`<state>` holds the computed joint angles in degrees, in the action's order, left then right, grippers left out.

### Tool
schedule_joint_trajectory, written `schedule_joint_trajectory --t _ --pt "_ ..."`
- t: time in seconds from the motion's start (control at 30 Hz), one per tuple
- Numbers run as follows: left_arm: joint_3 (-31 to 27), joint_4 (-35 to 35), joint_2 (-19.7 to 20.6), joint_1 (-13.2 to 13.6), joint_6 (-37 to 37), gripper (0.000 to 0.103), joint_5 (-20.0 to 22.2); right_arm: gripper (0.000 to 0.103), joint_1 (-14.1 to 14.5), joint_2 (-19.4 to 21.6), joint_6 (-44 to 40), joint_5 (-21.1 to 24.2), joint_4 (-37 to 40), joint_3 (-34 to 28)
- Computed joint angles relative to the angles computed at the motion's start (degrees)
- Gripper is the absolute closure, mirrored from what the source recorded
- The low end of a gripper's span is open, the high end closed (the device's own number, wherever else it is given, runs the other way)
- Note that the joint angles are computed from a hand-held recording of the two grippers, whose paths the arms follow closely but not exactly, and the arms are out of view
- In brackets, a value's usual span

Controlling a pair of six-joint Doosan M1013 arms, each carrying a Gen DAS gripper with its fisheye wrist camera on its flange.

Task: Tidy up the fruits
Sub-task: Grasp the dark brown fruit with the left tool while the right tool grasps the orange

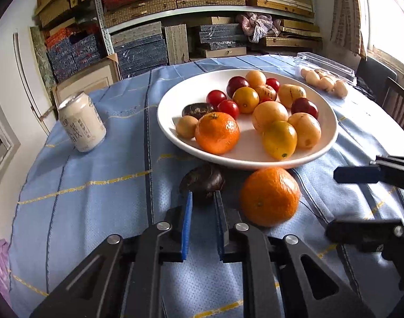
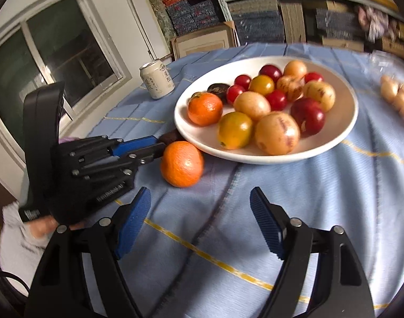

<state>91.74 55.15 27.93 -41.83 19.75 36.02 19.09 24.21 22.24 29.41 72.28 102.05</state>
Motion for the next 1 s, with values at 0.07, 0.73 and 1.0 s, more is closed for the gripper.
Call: schedule_joint_trajectory --t 0.07,0.73,1.0 --pt "-0.1 1.6 0.0 0.1 -0.8 0.080 -0.6 0.028 0.2 0.1 0.7 -0.5 -0.6 -0.2" --pt "-0.4 -10.4 -0.1 4.5 4.7 0.071 -6.4 0.028 1.1 1.8 5.7 -1.7 -3.6 -2.4" --pt "3.2 -3.4 -4.0 4.3 -5.7 0.071 -7.4 0.027 3.1 3.0 11.4 -2.9 -11.6 -5.0"
